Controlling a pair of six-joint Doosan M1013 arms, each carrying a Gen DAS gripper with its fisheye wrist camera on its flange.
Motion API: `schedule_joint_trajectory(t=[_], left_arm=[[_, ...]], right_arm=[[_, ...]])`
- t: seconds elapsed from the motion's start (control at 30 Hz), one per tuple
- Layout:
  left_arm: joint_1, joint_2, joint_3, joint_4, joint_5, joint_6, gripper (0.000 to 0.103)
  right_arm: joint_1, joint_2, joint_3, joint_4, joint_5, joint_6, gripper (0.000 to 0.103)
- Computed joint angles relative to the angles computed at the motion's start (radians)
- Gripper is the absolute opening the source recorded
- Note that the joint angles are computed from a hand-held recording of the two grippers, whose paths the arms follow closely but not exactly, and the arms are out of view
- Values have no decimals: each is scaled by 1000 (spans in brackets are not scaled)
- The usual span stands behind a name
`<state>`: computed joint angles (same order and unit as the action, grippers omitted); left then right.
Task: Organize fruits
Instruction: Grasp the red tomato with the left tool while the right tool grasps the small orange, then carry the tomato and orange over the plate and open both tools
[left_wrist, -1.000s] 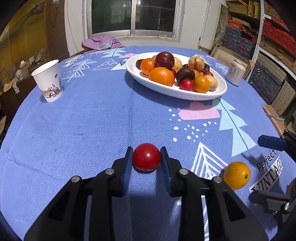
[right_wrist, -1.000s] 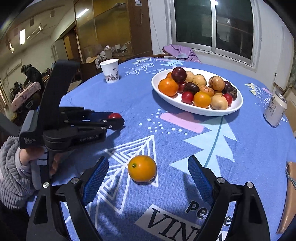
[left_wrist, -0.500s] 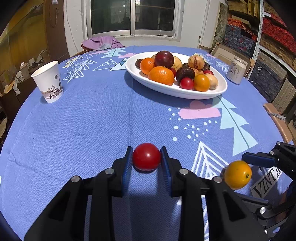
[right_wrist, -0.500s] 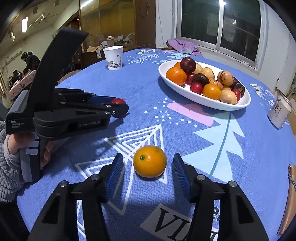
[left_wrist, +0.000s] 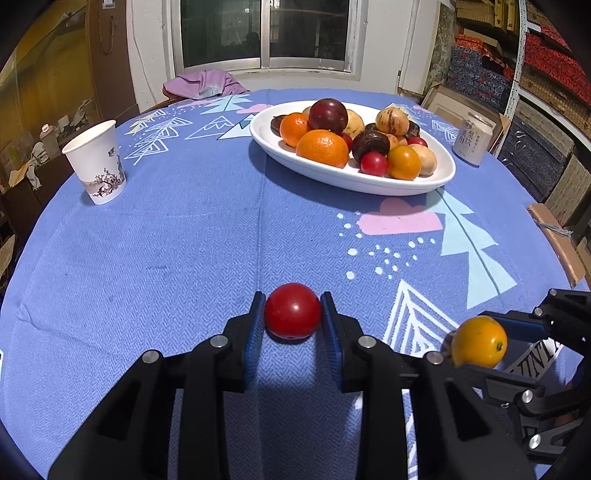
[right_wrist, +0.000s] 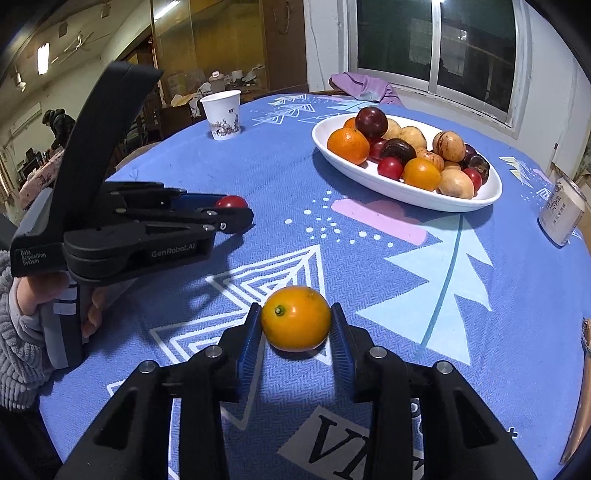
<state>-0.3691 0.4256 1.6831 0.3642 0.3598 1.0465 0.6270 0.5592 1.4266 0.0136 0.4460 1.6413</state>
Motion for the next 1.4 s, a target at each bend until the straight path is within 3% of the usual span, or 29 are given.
schedule_joint_trajectory(t=[0.1,0.33,0.83,1.0,1.2,1.3,1.4], left_arm=[[-5,-2,3,44,-3,-32,30],[-18,-11,14,173,-11,-141,30],[-47,-42,49,582,-38,-507,30],[-16,-57,-3,401,-98,-378,30],[-8,-33,-122,299,-105,-277,30],[-11,-3,-191,203,-85,-168,30],[-14,49,-282,106,-27,-46,30]], right_arm=[[-4,-9,11,-12,-30,28,38],[0,-3,2,-36,-10,44,38],[-16,-29,31,-154,-73,236,38],[-49,-57,26,-128,-129,288,38],[-80,-72,-44,-336,-164,529,38],[-93,-55,-101,-407,-153,603,38],[-107,-6,-191,-339,-93,537,38]])
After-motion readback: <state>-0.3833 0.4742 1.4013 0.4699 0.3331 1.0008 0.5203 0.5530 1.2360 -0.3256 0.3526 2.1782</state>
